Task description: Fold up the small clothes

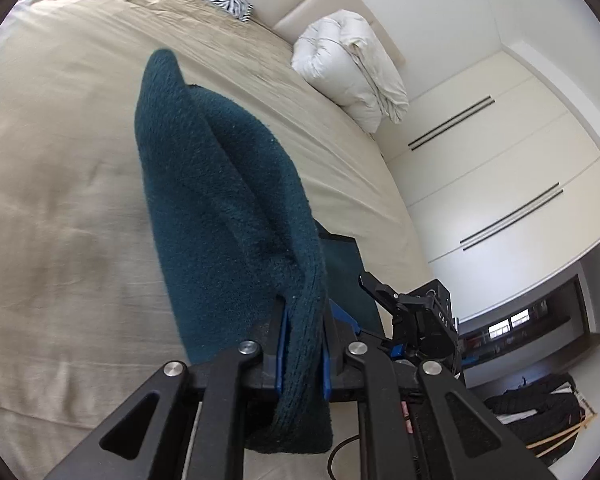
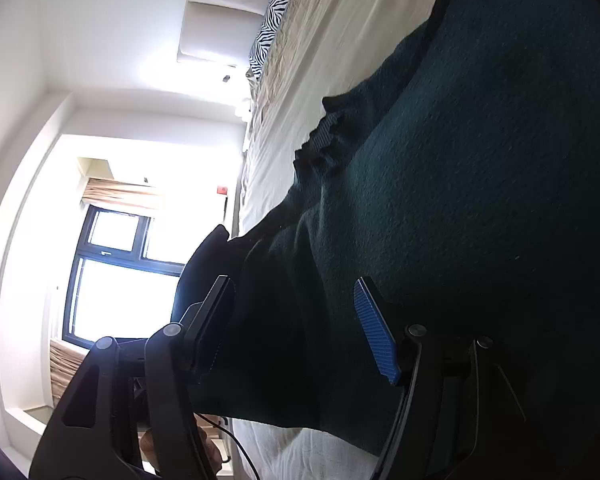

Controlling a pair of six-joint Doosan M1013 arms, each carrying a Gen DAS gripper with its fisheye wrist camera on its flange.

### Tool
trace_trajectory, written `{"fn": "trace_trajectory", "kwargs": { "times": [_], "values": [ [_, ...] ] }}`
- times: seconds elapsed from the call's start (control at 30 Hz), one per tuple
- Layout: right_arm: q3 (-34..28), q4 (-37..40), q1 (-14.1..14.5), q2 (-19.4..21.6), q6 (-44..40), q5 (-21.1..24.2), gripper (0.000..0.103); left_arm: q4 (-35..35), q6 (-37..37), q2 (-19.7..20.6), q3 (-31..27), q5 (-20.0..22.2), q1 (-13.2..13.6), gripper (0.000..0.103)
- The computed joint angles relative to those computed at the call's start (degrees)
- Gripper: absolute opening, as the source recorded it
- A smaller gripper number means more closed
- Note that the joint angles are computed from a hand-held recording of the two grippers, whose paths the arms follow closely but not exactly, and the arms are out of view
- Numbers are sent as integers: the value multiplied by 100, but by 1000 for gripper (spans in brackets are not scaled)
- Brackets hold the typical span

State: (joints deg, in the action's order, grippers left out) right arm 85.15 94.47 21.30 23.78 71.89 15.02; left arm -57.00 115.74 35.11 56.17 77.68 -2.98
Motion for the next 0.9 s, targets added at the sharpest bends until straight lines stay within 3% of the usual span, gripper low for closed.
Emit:
{"fn": "trace_trajectory", "kwargs": {
  "times": [0.07,0.17,0.23,0.37,0.4,0.47,0.57,0.67,0.8,0.87,0.9],
  "values": [
    [197,1099,-84,-106,-1012,72,65,90,118,-23,4,30,-190,14],
    [394,2010,-206,-218,-1829,250,70,215,285,-27,74,58,-473,14],
    [446,2072,-292,-249,-1887,362,70,310,340,-20,160,51,-635,14],
    [429,1447,-481,-221,-1239,708,70,675,481,8,319,-8,-927,18],
    [421,1178,-505,-218,-934,731,70,782,514,8,365,-1,-975,22],
    [373,530,-546,-198,-325,709,70,791,673,-65,543,-78,-1008,40],
    [358,148,-600,-188,-41,793,68,475,904,-104,649,72,-933,54],
    [303,-507,-604,-203,506,798,68,399,1159,-229,783,-52,-807,54],
    [-167,-2702,-558,-52,2249,1040,67,174,1359,-489,1139,-248,-624,54],
    [-424,-3844,-483,20,3133,1255,56,111,1345,-527,1206,-304,-531,54],
    [-568,-4406,-463,74,3577,1423,43,84,1301,-539,1231,-313,-507,54]
  ]
}}
